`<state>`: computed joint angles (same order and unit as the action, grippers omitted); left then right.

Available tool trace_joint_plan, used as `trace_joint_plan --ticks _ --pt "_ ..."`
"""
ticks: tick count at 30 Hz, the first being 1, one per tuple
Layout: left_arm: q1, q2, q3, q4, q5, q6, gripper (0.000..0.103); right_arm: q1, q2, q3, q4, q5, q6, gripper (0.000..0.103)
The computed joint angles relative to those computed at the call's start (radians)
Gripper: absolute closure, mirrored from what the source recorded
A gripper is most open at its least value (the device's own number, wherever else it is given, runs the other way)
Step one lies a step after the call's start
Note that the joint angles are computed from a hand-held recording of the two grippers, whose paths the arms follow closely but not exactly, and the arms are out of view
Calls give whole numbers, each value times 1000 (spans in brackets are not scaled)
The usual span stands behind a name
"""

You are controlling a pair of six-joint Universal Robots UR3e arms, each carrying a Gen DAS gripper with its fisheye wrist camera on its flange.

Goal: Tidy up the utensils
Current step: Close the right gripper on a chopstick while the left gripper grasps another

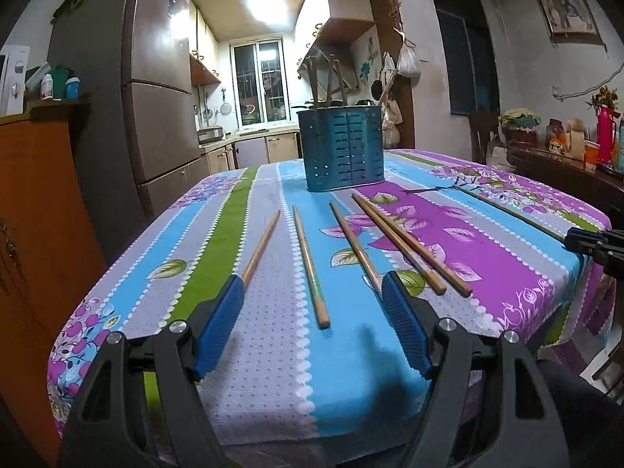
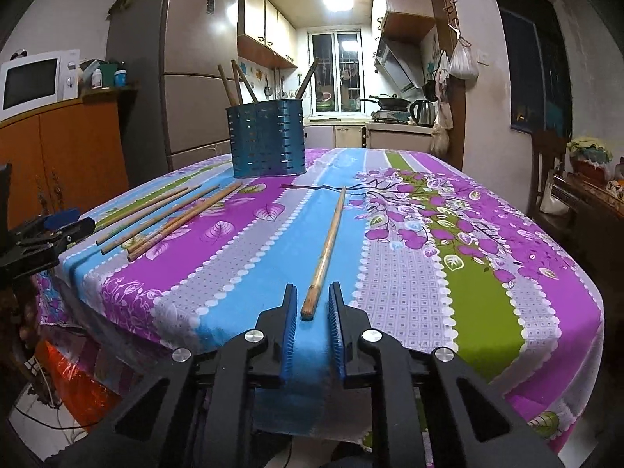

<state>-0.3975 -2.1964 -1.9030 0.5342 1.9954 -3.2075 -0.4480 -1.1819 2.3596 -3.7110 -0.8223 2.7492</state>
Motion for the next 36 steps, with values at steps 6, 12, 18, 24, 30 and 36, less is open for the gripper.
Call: trace_joint_plan --ticks 6,12,18,24,30,36 --pt "-5 -29 40 -31 -9 13 54 19 27 3 -62 -27 8 89" --pt "12 -47 52 -58 -35 -7 72 27 53 13 -126 -40 15 90" --pt "17 -68 44 -24 -41 -21 73 27 70 21 -164 -43 15 90" --pt "11 -81 53 -13 -39 -32 75 28 90 30 -208 -48 26 90" --pt "3 -112 79 9 -25 -32 76 36 114 31 -258 -63 39 90" --pt "-15 -118 96 -1 -10 -43 94 39 116 37 -276 -72 63 94"
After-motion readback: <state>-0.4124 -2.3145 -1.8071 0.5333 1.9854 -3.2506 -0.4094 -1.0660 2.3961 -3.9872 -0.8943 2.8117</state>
